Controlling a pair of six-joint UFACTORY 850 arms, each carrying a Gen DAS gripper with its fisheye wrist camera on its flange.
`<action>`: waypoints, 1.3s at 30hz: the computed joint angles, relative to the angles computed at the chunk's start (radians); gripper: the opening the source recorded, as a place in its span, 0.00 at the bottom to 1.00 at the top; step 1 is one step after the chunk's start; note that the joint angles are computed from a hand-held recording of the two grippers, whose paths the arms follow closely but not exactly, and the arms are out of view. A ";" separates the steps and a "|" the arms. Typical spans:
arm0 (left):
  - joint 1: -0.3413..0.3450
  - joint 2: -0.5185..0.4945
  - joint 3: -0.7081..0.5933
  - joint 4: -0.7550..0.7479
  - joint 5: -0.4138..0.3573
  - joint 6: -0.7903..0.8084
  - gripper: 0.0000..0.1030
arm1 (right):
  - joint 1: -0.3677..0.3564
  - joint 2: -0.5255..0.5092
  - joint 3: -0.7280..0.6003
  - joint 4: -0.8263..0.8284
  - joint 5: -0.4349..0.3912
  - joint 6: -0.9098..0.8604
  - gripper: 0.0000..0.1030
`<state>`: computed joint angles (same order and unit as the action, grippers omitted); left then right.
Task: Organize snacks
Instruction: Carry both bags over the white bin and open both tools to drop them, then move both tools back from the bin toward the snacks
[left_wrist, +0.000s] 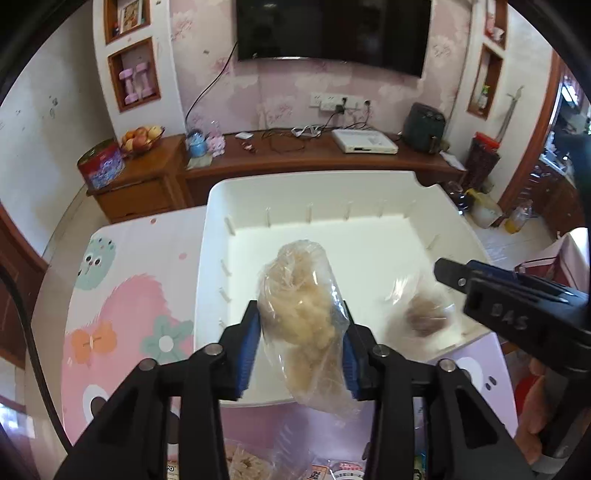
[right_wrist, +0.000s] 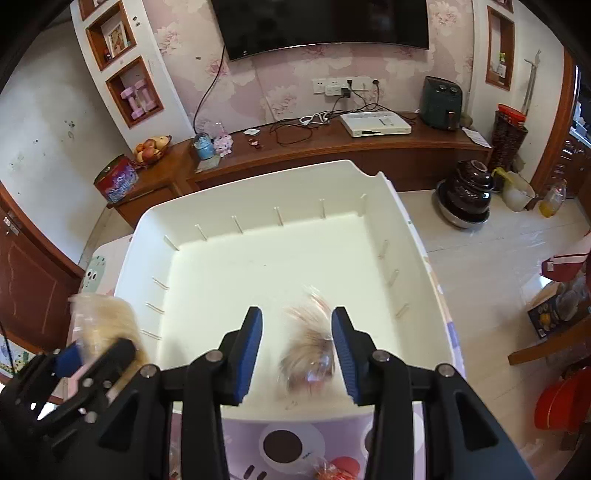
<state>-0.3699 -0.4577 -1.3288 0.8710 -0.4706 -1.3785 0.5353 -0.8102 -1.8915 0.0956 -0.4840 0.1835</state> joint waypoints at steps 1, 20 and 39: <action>0.000 -0.003 -0.001 0.000 -0.005 -0.007 0.65 | -0.001 -0.005 -0.007 0.023 -0.008 -0.021 0.40; -0.035 0.122 0.112 0.122 -0.027 -0.165 0.90 | 0.009 0.140 0.179 0.128 0.051 -0.119 0.45; -0.171 0.367 0.251 0.202 -0.135 -0.275 0.90 | 0.038 0.467 0.519 -0.169 0.221 0.163 0.50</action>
<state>-0.5412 -0.0903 -1.0777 1.0728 -0.6058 -1.6535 0.5737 -0.3435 -1.3720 -0.0735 -0.2628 0.3465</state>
